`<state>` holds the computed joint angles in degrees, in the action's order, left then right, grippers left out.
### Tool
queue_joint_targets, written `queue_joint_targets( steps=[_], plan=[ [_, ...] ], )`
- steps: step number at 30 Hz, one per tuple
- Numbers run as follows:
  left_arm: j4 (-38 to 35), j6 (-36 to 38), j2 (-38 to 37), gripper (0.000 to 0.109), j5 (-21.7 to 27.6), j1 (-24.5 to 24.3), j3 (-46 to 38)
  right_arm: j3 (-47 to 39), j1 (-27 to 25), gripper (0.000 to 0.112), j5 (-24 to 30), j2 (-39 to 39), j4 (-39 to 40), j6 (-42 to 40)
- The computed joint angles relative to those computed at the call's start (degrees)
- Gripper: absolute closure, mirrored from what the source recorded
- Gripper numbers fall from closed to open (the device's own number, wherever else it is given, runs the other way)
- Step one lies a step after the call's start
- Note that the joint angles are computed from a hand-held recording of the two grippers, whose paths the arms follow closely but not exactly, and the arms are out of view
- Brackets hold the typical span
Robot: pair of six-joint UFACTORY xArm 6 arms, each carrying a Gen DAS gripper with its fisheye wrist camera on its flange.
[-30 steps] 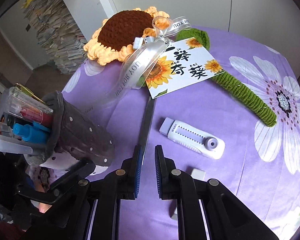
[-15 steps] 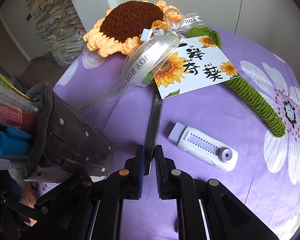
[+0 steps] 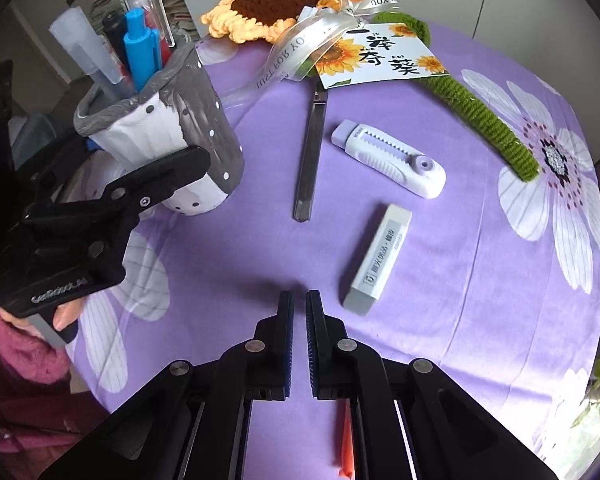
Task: Organize stationery
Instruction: 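Move the open right gripper toward the silver metal ruler, then grasp the silver metal ruler by its end with the right gripper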
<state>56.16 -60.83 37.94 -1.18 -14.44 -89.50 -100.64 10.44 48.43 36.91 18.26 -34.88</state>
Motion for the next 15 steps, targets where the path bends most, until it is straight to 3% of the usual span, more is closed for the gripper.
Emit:
queue_joint_targets(
  steps=[5, 10, 12, 15],
  plan=[
    [18.40, -17.07, -0.54, 0.031, 0.58, 0.49, -2.02, 1.03, -0.72, 0.102, -4.18, -1.38, 4.48, -1.33],
    [38.69, -37.25, -1.37, 0.029, 1.72, 0.50, -4.21, -4.74, 1.62, 0.077, -5.29, 2.93, 3.28, -0.57],
    [46.31, -45.38, -1.60, 0.031, 1.91, 0.52, -5.11, -8.64, 2.54, 0.077, -5.07, 5.76, 2.13, 0.29],
    [49.93, -49.19, -1.03, 0.037, 0.37, 0.89, -6.51, -8.71, 3.22, 0.077, -7.10, 6.40, 1.20, 1.81]
  ],
)
